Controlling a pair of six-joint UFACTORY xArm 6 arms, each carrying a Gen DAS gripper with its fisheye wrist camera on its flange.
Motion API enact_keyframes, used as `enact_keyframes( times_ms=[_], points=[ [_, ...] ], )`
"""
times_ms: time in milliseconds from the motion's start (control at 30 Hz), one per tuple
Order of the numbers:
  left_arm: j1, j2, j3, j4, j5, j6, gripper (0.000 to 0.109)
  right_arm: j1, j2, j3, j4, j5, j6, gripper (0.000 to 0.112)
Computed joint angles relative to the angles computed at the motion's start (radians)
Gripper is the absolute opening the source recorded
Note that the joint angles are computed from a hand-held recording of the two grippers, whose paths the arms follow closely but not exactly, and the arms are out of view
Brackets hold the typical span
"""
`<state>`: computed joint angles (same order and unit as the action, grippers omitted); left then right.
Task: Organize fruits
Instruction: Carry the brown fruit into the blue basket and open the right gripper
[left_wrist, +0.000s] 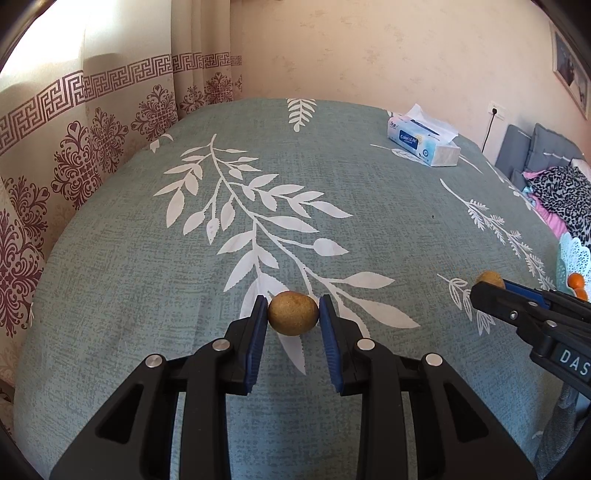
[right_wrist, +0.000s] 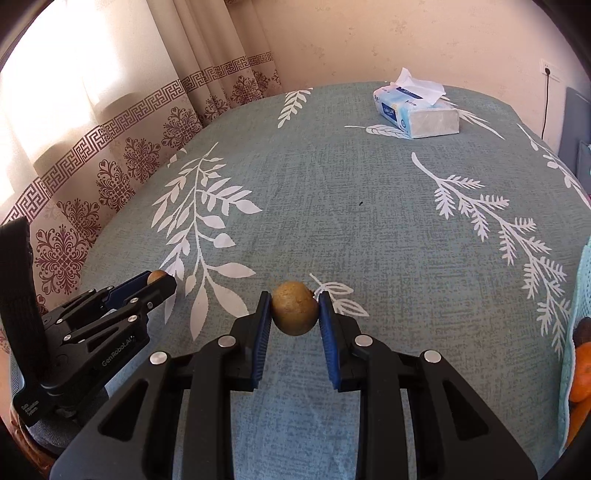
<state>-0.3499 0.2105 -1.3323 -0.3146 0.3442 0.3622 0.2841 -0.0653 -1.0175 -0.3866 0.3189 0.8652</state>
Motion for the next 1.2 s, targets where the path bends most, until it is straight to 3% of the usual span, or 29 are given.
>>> enact_keyframes(
  times_ms=[600, 833, 1067, 1200],
  points=[
    [-0.063, -0.091, 0.115, -0.018, -0.033, 0.042, 0.029, -0.034, -0.312, 0.244, -0.173, 0.039, 0.226, 0.027],
    [-0.095, -0.142, 0.171, -0.045, -0.040, 0.076, 0.029, -0.053, -0.467, 0.334, -0.247, 0.100, 0.306, 0.027],
    [-0.122, -0.170, 0.197, -0.017, -0.045, 0.062, 0.029, -0.102, -0.671, 0.459, -0.257, 0.190, 0.358, 0.027],
    [-0.141, -0.182, 0.204, 0.003, -0.048, 0.053, 0.029, -0.154, -0.777, 0.532, -0.192, 0.207, 0.334, 0.027]
  ],
)
